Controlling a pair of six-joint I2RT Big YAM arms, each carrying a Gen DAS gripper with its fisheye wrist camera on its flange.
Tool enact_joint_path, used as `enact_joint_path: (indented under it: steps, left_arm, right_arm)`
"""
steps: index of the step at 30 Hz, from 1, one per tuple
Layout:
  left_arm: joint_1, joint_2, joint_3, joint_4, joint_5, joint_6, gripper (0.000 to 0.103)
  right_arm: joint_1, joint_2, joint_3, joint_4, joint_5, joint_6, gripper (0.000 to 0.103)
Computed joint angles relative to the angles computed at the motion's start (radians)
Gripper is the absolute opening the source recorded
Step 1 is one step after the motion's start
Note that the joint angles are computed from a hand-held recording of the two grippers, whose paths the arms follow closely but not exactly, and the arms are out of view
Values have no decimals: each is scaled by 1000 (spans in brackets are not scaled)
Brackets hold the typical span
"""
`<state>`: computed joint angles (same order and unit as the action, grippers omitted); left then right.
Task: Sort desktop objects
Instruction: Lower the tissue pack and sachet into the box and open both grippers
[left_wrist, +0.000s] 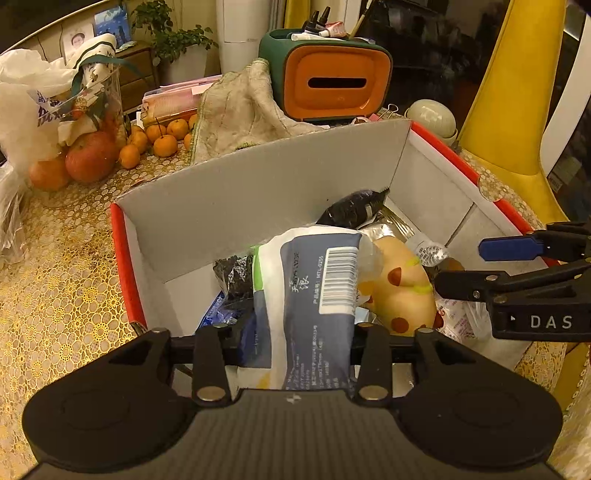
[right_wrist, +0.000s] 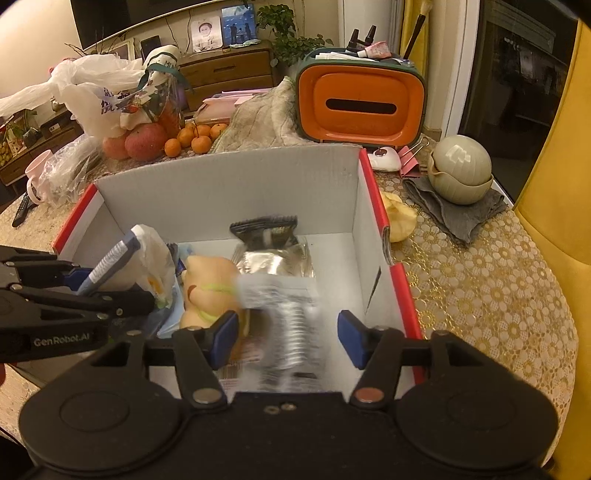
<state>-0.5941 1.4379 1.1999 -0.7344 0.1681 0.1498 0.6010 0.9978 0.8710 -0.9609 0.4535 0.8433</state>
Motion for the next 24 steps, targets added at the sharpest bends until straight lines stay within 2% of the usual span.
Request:
enact_joint_path:
  steps: [3,5,7,10,15,24]
  left_arm:
    - [-1,-1,0,-4,6,7,51]
    - [-2,-8,-6,3,8,-5,61]
    - [-5,-16,-10,5,9,-12,65]
    - [-8,-32,-18,4,3,-5,65]
    - [1,-54,-17,-39,2,-24,66]
    - [14,-161,-58,-49,7,-18,67]
  right_arm:
    - [1,0,3,-9,0,15,64]
    - [1,-4,1,-13,-2,20,64]
    - [4,-9,1,-18,-1,28,64]
    - [9,-18,2,-26,3,42,64]
    - [37,-33,14,-54,20,61,64]
    - [132,-51,63,-117,88,109,64]
